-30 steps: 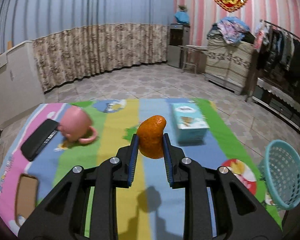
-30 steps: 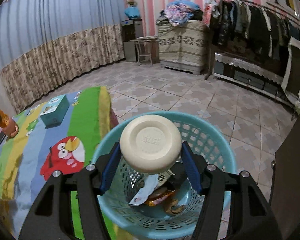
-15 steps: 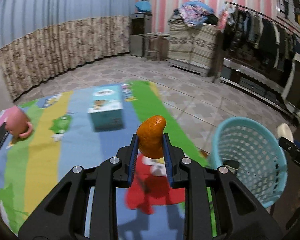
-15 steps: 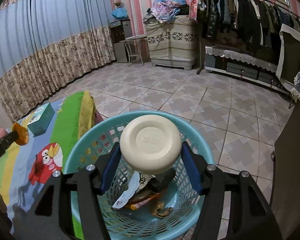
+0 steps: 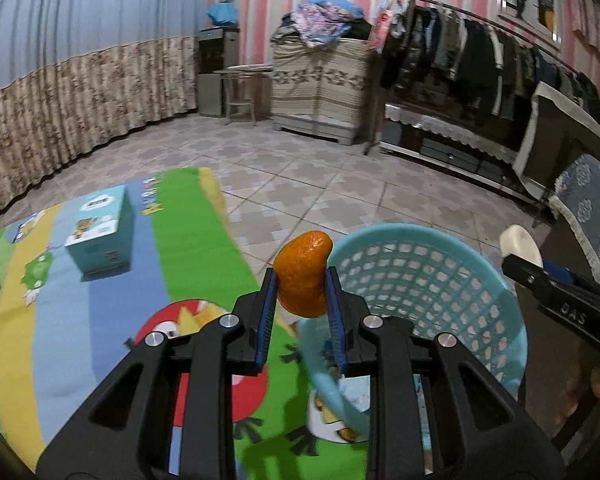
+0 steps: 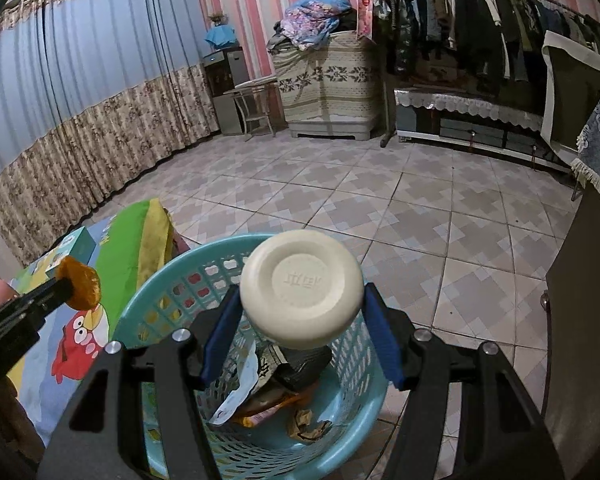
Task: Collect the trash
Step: 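Carry the orange and white lid over the basket with both grippers, then open the left gripper to drop the orange into the basket, then open the right gripper to drop the white lid into the basket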
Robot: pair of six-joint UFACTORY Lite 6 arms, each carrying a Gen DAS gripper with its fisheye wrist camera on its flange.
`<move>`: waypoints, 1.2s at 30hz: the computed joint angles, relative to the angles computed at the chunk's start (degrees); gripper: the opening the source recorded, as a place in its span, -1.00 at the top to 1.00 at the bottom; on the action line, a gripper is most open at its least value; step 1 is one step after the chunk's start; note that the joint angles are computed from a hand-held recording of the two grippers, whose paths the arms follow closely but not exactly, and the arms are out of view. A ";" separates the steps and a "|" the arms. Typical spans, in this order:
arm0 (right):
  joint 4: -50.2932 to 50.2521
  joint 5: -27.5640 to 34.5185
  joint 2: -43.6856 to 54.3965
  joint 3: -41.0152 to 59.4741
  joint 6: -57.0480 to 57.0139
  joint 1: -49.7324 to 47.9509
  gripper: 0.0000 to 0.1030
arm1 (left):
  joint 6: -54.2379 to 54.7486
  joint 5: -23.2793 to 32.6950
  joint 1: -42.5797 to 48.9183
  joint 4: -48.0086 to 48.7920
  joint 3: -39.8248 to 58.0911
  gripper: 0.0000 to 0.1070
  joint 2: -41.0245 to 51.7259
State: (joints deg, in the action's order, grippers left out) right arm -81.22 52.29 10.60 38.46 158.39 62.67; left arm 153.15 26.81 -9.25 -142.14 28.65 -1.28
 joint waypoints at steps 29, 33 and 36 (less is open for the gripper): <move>-2.13 -2.28 1.73 1.91 0.36 -2.11 -0.18 | 24.31 -1.84 -8.03 -27.14 0.32 -0.68 0.92; -1.84 -2.57 5.25 6.49 -2.56 -2.14 -0.18 | 23.81 -1.09 -3.79 -25.13 -1.84 -0.80 -2.79; -2.27 -3.28 6.83 8.65 -3.40 -2.45 -0.18 | 22.06 -0.50 -0.34 -21.71 -2.86 -0.82 -4.39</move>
State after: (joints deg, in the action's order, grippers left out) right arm -83.49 49.01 17.43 47.11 154.99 60.21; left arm 175.21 26.31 -9.59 -163.85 25.79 -5.67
